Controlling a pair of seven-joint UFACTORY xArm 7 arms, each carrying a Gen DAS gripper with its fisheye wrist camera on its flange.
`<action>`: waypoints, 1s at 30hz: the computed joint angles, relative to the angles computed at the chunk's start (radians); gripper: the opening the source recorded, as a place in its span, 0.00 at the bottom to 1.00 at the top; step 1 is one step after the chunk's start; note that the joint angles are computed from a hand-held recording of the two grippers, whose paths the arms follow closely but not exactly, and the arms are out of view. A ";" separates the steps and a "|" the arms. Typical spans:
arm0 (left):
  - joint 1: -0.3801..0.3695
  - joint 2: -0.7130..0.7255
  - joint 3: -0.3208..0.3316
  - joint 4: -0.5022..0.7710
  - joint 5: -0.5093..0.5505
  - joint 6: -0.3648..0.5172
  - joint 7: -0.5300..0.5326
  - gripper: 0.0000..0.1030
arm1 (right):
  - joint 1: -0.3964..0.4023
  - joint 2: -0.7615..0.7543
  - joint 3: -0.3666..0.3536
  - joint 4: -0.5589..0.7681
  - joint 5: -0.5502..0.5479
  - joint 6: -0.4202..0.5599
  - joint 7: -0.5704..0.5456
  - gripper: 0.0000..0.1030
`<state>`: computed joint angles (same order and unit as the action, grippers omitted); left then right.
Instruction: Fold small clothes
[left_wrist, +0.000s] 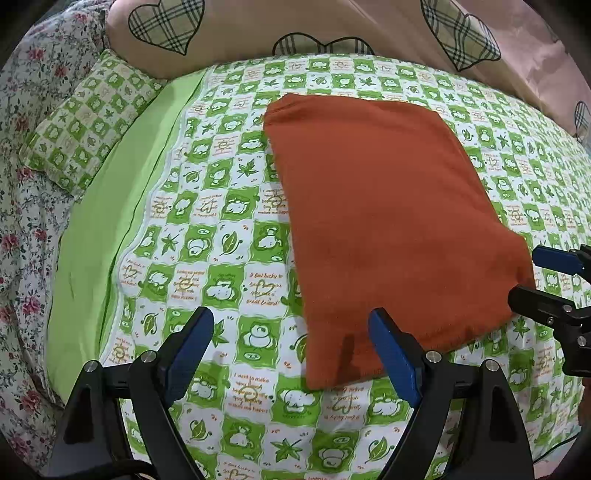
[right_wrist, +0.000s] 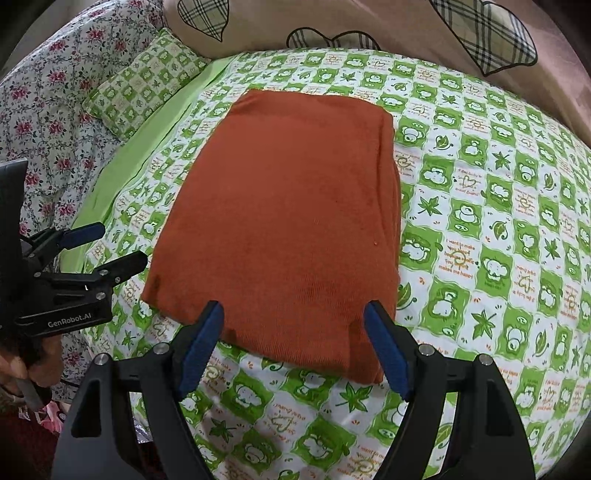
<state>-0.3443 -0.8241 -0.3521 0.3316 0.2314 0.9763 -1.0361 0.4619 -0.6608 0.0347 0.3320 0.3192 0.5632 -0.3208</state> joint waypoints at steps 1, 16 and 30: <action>0.003 0.007 0.003 0.000 0.002 -0.010 0.001 0.84 | 0.000 0.005 0.000 0.003 0.000 0.000 0.001 0.76; 0.043 0.051 0.032 -0.006 0.011 -0.103 0.017 0.84 | 0.004 0.112 0.004 0.073 0.033 -0.018 -0.020 0.76; 0.066 0.075 0.042 -0.007 0.011 -0.160 0.035 0.84 | -0.002 0.166 0.011 0.114 0.057 -0.028 -0.029 0.77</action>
